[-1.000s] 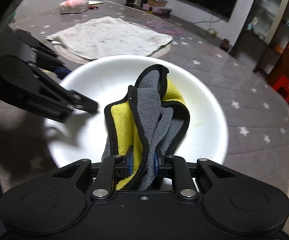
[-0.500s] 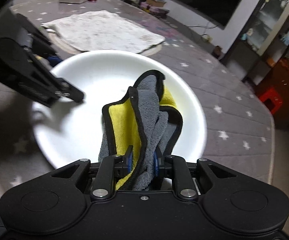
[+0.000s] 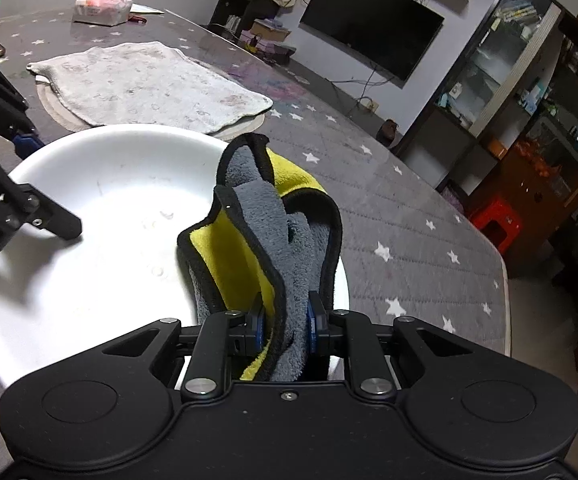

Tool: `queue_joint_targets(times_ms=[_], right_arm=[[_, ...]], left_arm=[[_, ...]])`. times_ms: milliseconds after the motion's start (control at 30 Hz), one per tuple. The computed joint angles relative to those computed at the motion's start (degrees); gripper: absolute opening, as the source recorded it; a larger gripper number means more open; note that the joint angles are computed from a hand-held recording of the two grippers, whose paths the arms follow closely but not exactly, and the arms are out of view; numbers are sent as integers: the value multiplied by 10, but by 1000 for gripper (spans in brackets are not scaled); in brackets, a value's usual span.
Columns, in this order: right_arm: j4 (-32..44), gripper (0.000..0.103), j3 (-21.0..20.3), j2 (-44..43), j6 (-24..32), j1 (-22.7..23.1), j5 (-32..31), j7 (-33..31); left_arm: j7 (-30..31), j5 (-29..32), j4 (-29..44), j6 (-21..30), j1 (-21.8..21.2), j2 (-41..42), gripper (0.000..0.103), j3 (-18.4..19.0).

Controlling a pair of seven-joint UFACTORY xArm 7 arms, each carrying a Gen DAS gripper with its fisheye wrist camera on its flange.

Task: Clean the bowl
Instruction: 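Rub the grey-yellow cloth in circles inside the bowl with the right gripper while the left gripper steadies the rim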

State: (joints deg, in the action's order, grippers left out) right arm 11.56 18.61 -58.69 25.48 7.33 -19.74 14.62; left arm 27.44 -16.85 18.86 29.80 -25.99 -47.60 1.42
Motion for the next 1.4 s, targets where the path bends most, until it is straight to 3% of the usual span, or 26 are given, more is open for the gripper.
queue_joint_targets(times_ms=[333,633,833,1100,1200,1400], right_arm=[[27,19,20,95,-86,-51,-20,20],[44,20,21,134,-107,-50,-19,21],[36,20,3,116,-87,-11,3,17],[18,20,-32,51,-18,56,50,-5],[14,35,-27,32,-8,56,55,-1],[14,39,-28,4,-12,56,60,-1]], left_arm=[[4,-1,3,1,-1,4,49,3],[5,-2,3,0,1,5,50,1],[3,-1,3,0,0,4,50,0],[1,1,3,0,1,3,50,-1],[1,2,3,0,1,4,51,-1],[3,2,3,-2,1,7,51,1]])
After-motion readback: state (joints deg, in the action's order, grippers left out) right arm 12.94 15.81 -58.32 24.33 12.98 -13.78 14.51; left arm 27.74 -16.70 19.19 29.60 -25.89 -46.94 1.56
